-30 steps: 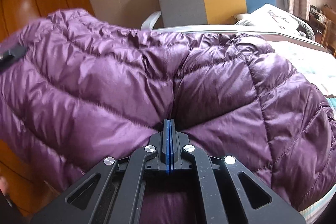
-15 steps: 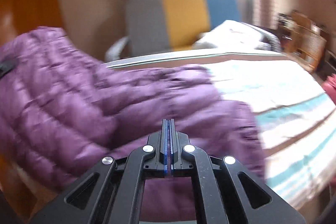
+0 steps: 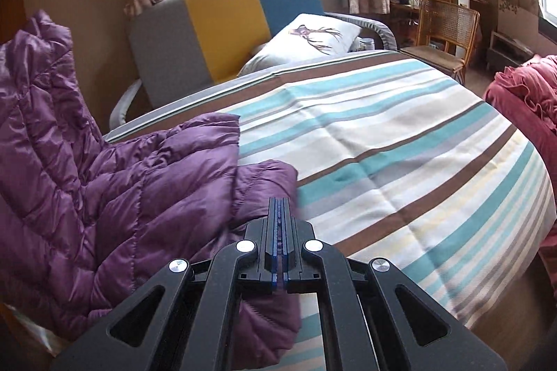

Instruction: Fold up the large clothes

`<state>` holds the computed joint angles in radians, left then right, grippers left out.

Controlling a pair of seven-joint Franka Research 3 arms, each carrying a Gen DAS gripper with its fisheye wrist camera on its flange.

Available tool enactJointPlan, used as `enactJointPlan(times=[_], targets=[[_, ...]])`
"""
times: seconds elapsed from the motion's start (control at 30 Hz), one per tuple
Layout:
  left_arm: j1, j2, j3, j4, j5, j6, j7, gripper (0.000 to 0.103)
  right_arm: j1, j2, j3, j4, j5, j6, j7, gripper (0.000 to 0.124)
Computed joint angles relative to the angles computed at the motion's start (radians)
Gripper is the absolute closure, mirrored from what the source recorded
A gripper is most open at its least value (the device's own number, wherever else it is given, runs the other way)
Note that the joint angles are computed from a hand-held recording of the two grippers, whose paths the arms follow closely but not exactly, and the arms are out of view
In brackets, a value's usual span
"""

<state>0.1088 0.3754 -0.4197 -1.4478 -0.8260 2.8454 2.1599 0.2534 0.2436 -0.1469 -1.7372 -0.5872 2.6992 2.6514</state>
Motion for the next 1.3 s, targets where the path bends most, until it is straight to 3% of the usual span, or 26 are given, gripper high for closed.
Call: enactJointPlan(times=[0.3,0.6,0.67,0.73,0.77,0.8,0.83,1.03,1.13,1.23,1.27,1.3], targets=[[-0.054,0.045,0.004,0.033,0.108,-0.074,-0.035,0.081,-0.032,-0.037,-0.006,-0.057,0.018,0.025,0.038,0.123],[-0.148,0.141,0.045,0.101,0.351,-0.157,-0.142,0.079,-0.074,-0.074,0.001,-0.110,0.033,0.054,0.062,0.123],[-0.159,0.153,0.044,0.101,0.398,-0.155,-0.149,0.076,-0.080,-0.078,0.003,-0.115,0.036,0.064,0.064,0.123],[-0.147,0.154,0.021,0.098,0.412,-0.163,-0.126,0.060,-0.083,-0.081,0.004,-0.117,0.032,0.067,0.067,0.123],[-0.119,0.154,-0.017,0.092,0.381,-0.168,-0.079,0.050,-0.085,-0.082,0.004,-0.119,0.033,0.071,0.068,0.123],[-0.078,0.152,-0.068,0.087,0.325,-0.187,-0.015,0.030,-0.087,-0.082,0.006,-0.119,0.036,0.072,0.067,0.123],[-0.032,0.144,-0.121,0.078,0.251,-0.214,0.062,0.023,-0.089,-0.081,0.008,-0.119,0.042,0.074,0.063,0.123],[0.078,0.057,-0.171,0.026,-0.030,-0.265,0.246,0.022,-0.092,-0.084,0.013,-0.120,0.065,0.087,0.039,0.123],[0.109,0.031,-0.141,0.018,-0.150,-0.229,0.243,0.020,-0.090,-0.089,0.015,-0.117,0.066,0.103,0.029,0.123],[0.122,0.028,-0.092,0.013,-0.247,-0.141,0.243,0.021,-0.090,-0.093,0.022,-0.114,0.083,0.138,0.005,0.123],[0.098,0.035,-0.049,0.016,-0.220,-0.100,0.191,0.022,-0.087,-0.093,0.022,-0.110,0.085,0.150,0.002,0.123],[0.066,0.048,0.008,0.029,-0.163,-0.083,0.104,0.030,-0.085,-0.093,0.023,-0.107,0.090,0.165,-0.006,0.123]])
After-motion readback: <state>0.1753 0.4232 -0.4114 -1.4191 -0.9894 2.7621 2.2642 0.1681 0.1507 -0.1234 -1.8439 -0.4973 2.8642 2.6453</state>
